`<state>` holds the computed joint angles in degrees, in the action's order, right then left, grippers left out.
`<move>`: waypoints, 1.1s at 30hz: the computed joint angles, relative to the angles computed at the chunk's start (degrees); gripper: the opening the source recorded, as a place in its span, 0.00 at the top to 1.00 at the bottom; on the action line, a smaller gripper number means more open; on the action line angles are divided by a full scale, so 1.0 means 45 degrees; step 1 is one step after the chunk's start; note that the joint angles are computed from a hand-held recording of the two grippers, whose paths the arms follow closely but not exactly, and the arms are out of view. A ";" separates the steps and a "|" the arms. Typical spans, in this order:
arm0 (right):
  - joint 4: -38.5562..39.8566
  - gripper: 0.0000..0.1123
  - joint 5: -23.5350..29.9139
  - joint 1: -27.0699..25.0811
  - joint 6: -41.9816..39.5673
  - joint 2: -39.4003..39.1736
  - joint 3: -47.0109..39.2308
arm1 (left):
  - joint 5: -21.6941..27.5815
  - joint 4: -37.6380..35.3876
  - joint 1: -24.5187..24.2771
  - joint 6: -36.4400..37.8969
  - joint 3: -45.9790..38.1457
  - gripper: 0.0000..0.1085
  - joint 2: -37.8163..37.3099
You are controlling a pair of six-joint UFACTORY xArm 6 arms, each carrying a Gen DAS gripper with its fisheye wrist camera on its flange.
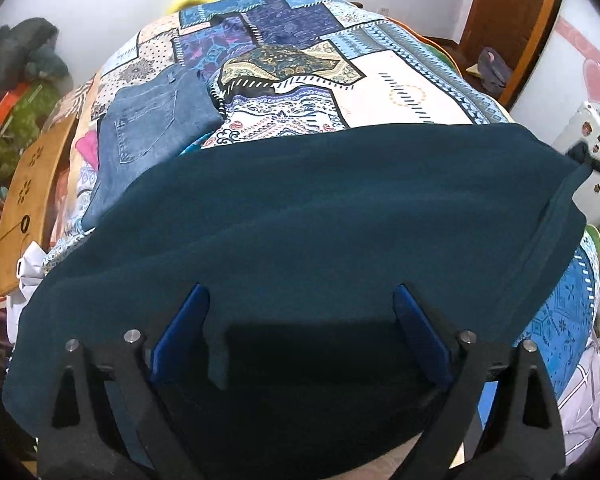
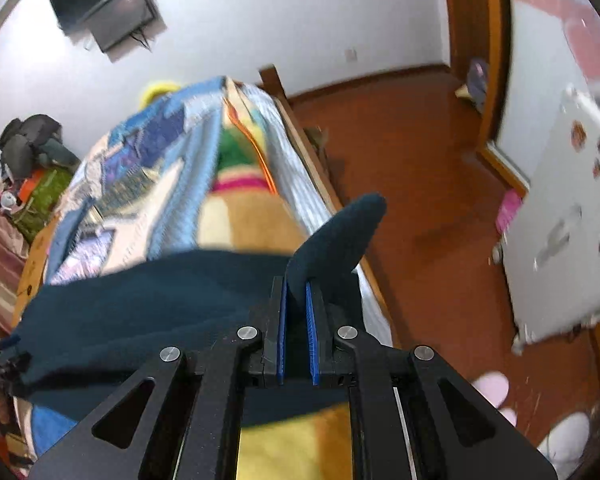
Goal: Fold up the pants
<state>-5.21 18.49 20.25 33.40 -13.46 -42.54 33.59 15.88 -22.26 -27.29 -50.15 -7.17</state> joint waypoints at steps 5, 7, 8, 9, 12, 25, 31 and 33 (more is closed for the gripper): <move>-0.0366 0.90 0.0167 0.0159 0.0704 -0.0051 0.0816 | -0.0265 0.0244 -0.0012 -0.0367 0.0291 0.12 -0.0193; -0.0353 0.81 0.0639 0.0215 0.0924 -0.0085 0.0853 | -0.0305 0.0349 0.0002 -0.0475 0.0366 0.12 -0.0280; -0.0848 0.73 0.1122 0.0220 0.1416 -0.0136 0.0784 | -0.0330 0.0444 0.0008 -0.0542 0.0434 0.12 -0.0365; -0.1775 0.64 0.1791 0.0258 0.2225 -0.0106 0.0549 | -0.0355 0.0515 0.0016 -0.0593 0.0507 0.12 -0.0446; -0.3050 0.59 0.2952 0.0311 0.3050 -0.0476 0.0317 | -0.0509 0.0652 0.0166 -0.0774 0.0819 0.12 -0.0833; -0.4913 0.55 0.2263 0.2713 0.3187 0.0827 -0.3827 | -0.1065 0.1299 0.4526 -0.1064 0.3171 0.11 -0.5030; -0.3230 0.54 0.1688 0.4316 0.0799 0.4000 -0.7443 | -0.1417 -0.0675 0.7776 0.1467 0.3510 0.11 -0.5393; -0.2466 0.54 0.1858 0.4743 -0.0168 0.5118 -0.8796 | -0.1442 -0.2060 0.8768 0.2822 0.3309 0.11 -0.4931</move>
